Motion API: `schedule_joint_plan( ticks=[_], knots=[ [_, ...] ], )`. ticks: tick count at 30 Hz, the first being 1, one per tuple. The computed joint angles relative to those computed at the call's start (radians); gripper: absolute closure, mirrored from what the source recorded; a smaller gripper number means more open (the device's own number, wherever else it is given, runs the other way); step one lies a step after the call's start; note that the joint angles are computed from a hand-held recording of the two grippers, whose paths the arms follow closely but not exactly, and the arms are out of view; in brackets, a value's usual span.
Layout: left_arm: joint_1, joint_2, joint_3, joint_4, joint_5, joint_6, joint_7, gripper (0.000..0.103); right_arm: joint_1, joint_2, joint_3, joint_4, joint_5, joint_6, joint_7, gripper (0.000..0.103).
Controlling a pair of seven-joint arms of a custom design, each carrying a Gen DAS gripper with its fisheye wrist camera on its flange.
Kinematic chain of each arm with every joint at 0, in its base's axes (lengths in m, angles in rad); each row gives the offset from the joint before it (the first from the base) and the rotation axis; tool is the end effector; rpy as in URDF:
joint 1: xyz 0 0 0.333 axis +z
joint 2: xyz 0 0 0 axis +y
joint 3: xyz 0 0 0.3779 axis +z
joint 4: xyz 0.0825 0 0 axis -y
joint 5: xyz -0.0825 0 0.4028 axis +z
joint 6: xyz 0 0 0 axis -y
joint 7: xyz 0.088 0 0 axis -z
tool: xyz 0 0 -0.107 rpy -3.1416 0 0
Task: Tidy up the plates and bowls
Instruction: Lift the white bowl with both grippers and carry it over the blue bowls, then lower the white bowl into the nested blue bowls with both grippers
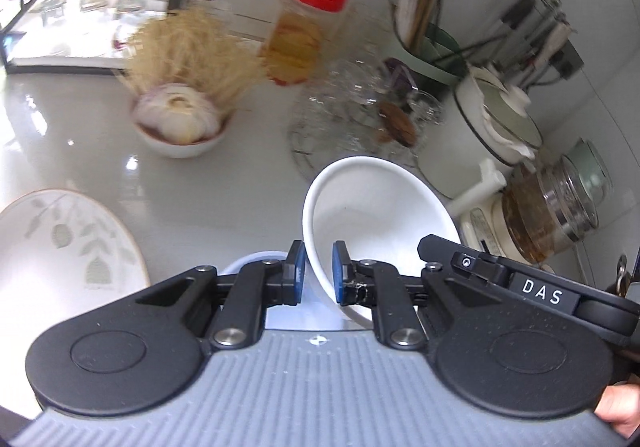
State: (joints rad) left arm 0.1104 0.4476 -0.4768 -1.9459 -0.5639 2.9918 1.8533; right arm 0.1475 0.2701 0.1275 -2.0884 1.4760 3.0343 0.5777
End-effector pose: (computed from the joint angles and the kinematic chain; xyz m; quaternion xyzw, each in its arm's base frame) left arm 0.6744 -0.1777 0.3749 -0.6595 0.6643 -0.3500 0.0353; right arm 0.6081 0.0887 0.3696 -0.5910 0.7098 -0.0904 0.3724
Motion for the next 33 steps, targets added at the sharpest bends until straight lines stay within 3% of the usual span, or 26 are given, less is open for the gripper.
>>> schedule_joint_plan(
  ticks=[5,13,23,26,29,31,32,33],
  knots=[
    [0.011,-0.012,0.016,-0.029,-0.009,-0.005,-0.021,0.086,0.019,0.024,0.013,0.004,-0.128,0.01,0.101,0.088],
    [-0.005,-0.007,0.059,-0.045,0.008,-0.046,-0.058,0.086,0.072,0.044,-0.034,-0.042,-0.496,0.0,0.441,0.086],
    [-0.068,0.004,0.133,-0.048,0.086,-0.086,-0.142,0.086,0.038,0.066,-0.015,-0.056,-0.74,-0.036,0.637,0.085],
    [-0.066,0.003,0.136,-0.05,0.098,-0.1,-0.16,0.085,-0.009,0.07,0.03,-0.053,-0.766,-0.044,0.654,0.085],
    [-0.089,-0.003,0.166,-0.054,0.13,-0.11,-0.203,0.072,-0.047,0.07,0.064,-0.054,-0.791,-0.044,0.689,0.085],
    [-0.075,-0.007,0.153,-0.063,0.122,-0.104,-0.204,0.056,-0.073,0.069,0.09,-0.056,-0.79,-0.034,0.692,0.082],
    [-0.078,-0.01,0.157,-0.068,0.125,-0.099,-0.214,0.054,-0.076,0.068,0.092,-0.058,-0.799,-0.031,0.7,0.079],
    [-0.082,-0.012,0.163,-0.072,0.131,-0.098,-0.225,0.052,-0.085,0.067,0.1,-0.06,-0.8,-0.026,0.702,0.067]
  ],
)
